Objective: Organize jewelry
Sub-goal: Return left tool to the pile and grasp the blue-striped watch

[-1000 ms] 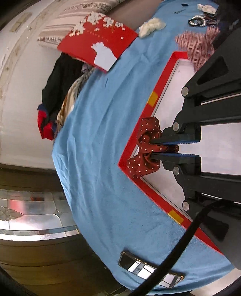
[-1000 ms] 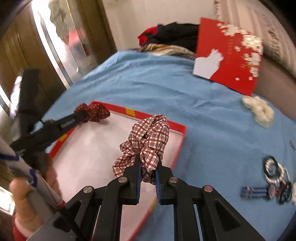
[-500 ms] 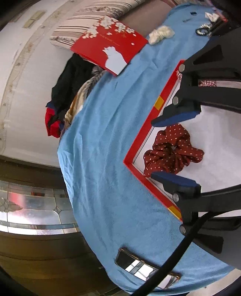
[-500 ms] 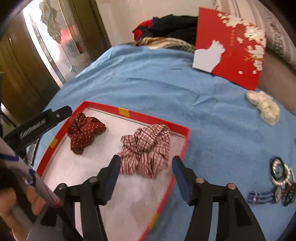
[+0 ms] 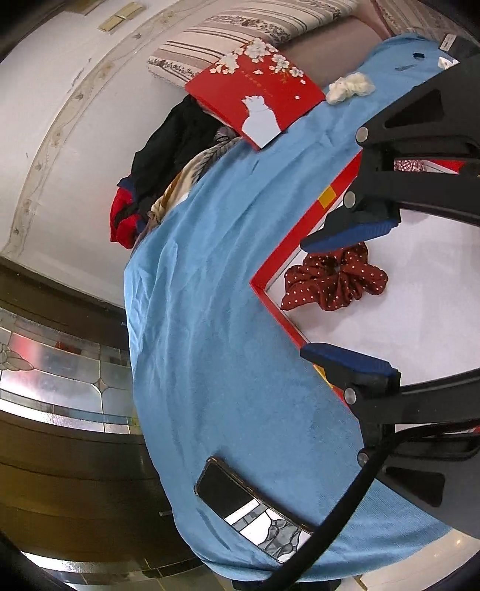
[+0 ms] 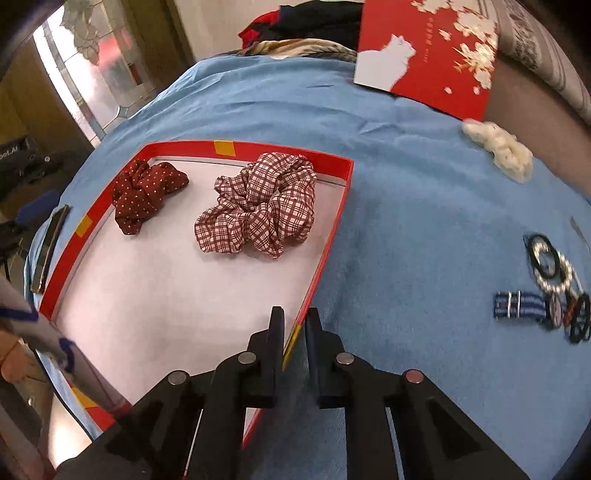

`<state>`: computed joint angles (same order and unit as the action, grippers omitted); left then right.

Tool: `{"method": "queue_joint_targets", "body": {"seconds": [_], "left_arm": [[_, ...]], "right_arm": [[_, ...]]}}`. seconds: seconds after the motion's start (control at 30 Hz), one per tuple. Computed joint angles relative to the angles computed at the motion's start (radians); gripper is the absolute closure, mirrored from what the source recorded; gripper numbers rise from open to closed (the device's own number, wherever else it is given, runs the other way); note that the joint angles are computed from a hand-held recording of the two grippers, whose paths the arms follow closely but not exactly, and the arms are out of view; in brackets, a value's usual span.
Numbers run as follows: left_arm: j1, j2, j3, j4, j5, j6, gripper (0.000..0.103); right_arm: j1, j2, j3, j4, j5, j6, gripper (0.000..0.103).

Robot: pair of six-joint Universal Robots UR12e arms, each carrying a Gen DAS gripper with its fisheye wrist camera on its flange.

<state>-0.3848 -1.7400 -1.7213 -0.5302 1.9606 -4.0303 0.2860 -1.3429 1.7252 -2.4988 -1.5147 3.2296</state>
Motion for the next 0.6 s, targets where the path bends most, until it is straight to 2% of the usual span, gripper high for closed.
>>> {"method": "queue_joint_targets", "body": {"seconds": [0.17, 0.23, 0.27, 0.33, 0.43, 0.5, 0.6], "left_arm": [[-0.029, -0.015, 0.025, 0.008, 0.003, 0.048, 0.054], [-0.049, -0.029, 0.045, 0.012, 0.005, 0.088, 0.054], [-0.062, -0.037, 0.055, 0.017, 0.002, 0.115, 0.054], [-0.081, -0.049, 0.071, 0.025, -0.011, 0.153, 0.054], [-0.109, -0.068, 0.095, 0.031, -0.065, 0.209, 0.053], [-0.129, -0.085, 0.112, 0.044, -0.116, 0.255, 0.053], [-0.163, -0.121, 0.156, 0.033, -0.153, 0.335, 0.053]], "right_arm": [[-0.008, -0.028, 0.038, -0.001, 0.006, 0.023, 0.090], [-0.025, -0.045, 0.059, -0.010, 0.055, 0.025, 0.088], [-0.040, -0.061, 0.078, -0.027, 0.096, 0.030, 0.085], [-0.061, -0.098, 0.120, -0.077, 0.116, 0.045, 0.067], [-0.103, -0.168, 0.198, -0.128, 0.108, 0.032, 0.065], [-0.138, -0.209, 0.243, -0.141, 0.077, 0.018, 0.065], [-0.194, -0.259, 0.301, -0.158, -0.003, -0.006, 0.065]]}}
